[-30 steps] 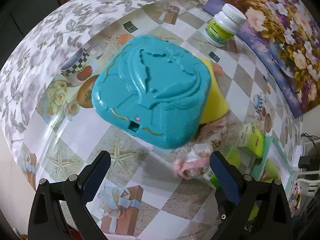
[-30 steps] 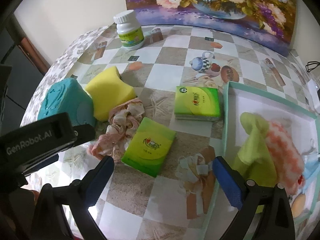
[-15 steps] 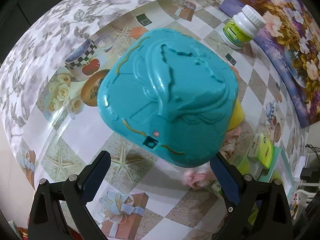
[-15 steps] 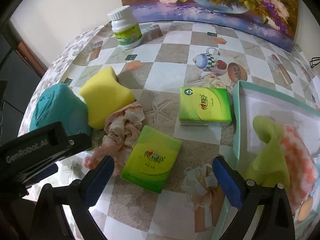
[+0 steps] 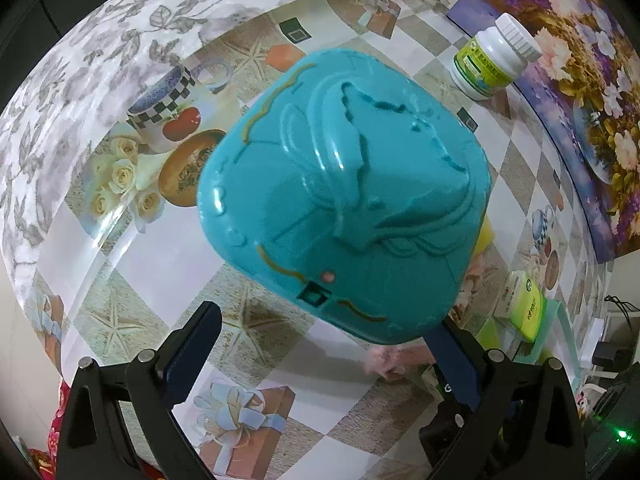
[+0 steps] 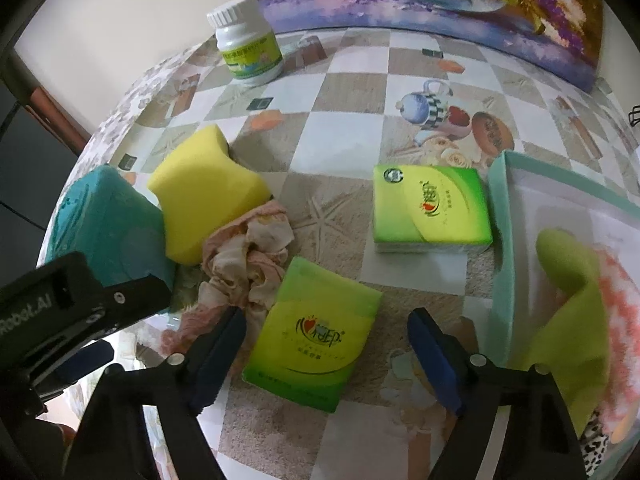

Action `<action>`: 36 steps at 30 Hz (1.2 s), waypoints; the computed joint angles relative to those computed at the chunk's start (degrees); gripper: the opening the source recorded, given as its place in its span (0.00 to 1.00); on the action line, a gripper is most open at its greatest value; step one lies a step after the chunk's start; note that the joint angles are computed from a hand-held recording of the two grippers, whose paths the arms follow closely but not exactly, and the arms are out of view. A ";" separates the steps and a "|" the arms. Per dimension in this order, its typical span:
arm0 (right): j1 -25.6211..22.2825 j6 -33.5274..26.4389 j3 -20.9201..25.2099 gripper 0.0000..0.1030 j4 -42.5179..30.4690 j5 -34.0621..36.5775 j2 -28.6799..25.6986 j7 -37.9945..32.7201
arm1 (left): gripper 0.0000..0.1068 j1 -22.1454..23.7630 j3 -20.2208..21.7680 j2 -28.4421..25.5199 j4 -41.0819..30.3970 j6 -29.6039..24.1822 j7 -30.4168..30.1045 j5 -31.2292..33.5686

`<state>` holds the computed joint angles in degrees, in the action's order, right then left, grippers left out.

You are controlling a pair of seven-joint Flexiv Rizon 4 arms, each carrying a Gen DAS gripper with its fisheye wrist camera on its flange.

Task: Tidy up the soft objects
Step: 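Move the left tool to the pink floral cloth while the right tool approaches a green tissue pack, then close the left tool on the pink floral cloth while the right tool grasps the tissue pack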

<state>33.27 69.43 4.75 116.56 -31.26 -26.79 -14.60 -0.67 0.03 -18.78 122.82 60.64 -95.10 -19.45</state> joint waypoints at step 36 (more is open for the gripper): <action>-0.59 -4.34 0.67 0.60 2.01 -3.43 1.92 -2.76 | 0.75 -2.74 -4.47 -3.71 -2.21 1.71 10.07 -5.73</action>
<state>32.68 65.09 5.43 118.58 -34.69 -24.87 -17.36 -3.40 -4.44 -22.49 120.61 62.35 -85.03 -25.18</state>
